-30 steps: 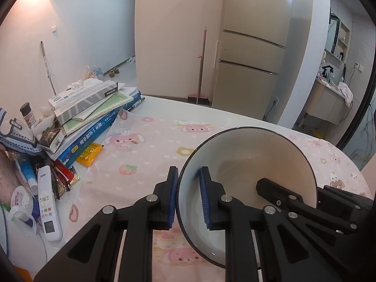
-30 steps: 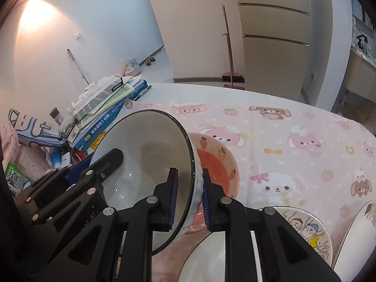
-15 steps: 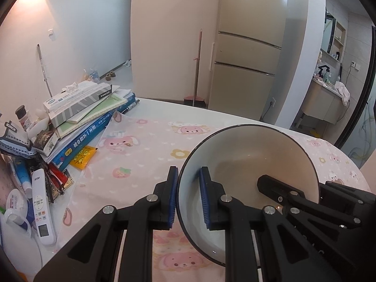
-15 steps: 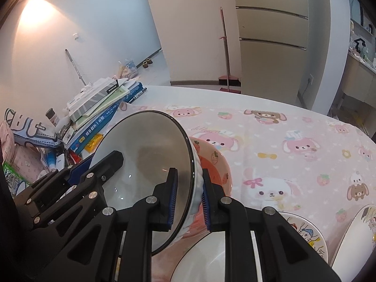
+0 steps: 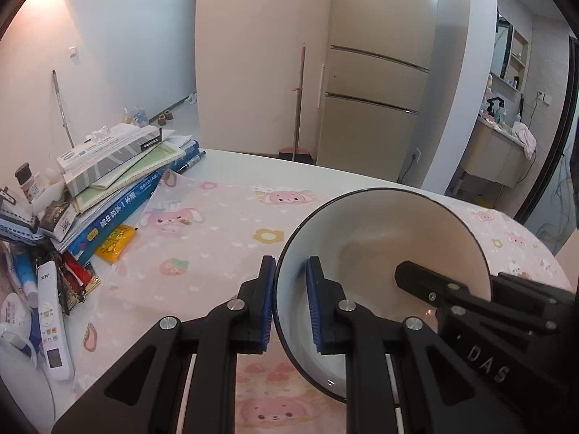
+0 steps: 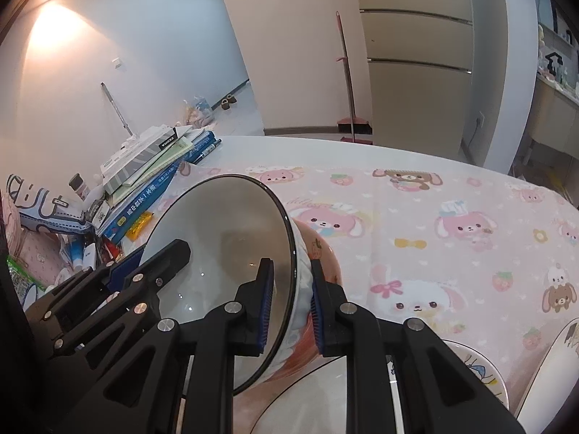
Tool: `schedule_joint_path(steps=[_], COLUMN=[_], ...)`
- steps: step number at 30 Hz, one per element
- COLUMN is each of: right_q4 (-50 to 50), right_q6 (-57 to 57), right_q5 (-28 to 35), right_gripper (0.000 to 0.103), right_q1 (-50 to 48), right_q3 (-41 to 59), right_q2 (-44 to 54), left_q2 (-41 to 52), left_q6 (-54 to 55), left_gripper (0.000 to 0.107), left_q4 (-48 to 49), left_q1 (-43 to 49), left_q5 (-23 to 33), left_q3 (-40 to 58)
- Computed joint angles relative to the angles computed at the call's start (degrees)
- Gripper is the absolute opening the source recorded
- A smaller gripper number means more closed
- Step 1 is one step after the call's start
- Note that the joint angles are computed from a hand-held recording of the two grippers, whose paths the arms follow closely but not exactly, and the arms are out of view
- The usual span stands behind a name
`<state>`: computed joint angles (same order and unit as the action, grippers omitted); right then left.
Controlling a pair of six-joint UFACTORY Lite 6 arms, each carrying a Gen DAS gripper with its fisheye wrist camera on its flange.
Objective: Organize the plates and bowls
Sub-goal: 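Lower the white bowl onto the pink bowls and open both grippers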
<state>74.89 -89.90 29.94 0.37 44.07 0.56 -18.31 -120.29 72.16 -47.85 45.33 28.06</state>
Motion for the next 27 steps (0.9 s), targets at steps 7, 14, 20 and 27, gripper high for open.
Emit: schedule_joint_path(steps=[7, 14, 20, 27], right_q4=[7.1, 12.5, 14.5, 19.7], right_q6=[-10.0, -17.8, -22.3, -27.8], right_q5=[-3.9, 1.0, 2.1, -11.0], right_gripper=[0.021, 0.021, 0.021, 0.021], right_q1=[1.7, -0.7, -1.3, 5.3], right_q3=[-1.3, -1.0, -1.4, -6.5], right_q2=[0.8, 3.2, 3.4, -5.9], left_q2=[3.5, 4.2, 3.6, 1.9], left_q6=[-1.9, -2.3, -3.7, -5.7], left_gripper=[0.015, 0.015, 0.015, 0.013], left_q4=[1.4, 1.9, 2.0, 2.8], left_q1=[0.4, 1.5, 0.0, -1.0], left_q5=[-0.5, -1.4, 0.2, -0.5], left_q3=[0.9, 0.5, 0.2, -1.1])
